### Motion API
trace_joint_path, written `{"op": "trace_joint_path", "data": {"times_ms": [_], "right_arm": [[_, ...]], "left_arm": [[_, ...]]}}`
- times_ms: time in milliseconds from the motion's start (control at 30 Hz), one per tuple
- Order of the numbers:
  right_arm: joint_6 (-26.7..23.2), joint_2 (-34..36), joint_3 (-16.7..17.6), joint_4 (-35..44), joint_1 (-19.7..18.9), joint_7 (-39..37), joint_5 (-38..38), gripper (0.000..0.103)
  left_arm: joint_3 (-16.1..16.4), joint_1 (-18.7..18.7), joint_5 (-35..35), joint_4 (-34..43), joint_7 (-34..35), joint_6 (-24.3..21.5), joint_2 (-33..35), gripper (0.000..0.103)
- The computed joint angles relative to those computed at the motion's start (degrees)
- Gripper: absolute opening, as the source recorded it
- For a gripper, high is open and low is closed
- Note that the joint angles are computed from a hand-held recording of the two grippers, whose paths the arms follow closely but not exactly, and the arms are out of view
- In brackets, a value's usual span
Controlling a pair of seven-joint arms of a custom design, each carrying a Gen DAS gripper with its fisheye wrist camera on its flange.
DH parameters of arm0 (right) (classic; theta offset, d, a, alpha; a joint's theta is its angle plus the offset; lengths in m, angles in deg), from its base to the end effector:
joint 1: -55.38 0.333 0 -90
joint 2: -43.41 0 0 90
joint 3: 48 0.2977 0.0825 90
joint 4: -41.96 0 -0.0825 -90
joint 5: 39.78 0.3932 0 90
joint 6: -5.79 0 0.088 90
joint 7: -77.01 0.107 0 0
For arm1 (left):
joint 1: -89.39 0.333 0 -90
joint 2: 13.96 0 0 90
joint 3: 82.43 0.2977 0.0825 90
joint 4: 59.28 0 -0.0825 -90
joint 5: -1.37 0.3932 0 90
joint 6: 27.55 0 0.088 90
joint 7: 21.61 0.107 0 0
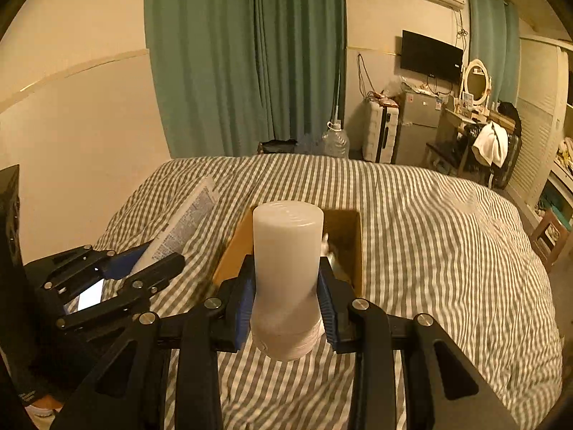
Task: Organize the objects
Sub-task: 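Carry the lotion tube into the box with the left tool while the right tool carries the bottle in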
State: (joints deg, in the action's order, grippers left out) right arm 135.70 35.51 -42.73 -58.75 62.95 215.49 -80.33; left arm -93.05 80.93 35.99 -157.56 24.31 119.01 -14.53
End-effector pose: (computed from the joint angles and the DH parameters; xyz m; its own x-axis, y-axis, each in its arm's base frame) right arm 0.5613 0.1148 0.6761 -0.3758 -0.9208 0.1046 -0.5970 0.1542 -0.7873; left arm 0.5816 -0.2105 0.6537 0.0668 -0.9976 0.0158 -0.5588 -0.0505 -0.8277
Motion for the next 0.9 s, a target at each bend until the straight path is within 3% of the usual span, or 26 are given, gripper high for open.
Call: {"op": "trace_joint_path", "data": {"times_ms": [233, 500, 900], "right_arm": [[2.01, 8.73, -3.92, 9.66, -0.57, -5.97, 4.31, 0.032], [2.69, 18.46, -9.0, 17.65, -1.09, -13.34, 13.53, 0.032], [2.6, 28.46, -12.27, 21.22, -4.15, -23.1, 28.61, 0.032]], "left_arm": [[1.76, -0.18, -1.18, 12.12, 2.83, -1.78, 9.83, 0.02], [3.29, -1.66, -7.51, 26.64, 9.38, -6.22, 24.24, 0.02], [4.23, -1.92, -14.52, 32.83, 13.99, -9.58, 34.19, 0.02]]}}
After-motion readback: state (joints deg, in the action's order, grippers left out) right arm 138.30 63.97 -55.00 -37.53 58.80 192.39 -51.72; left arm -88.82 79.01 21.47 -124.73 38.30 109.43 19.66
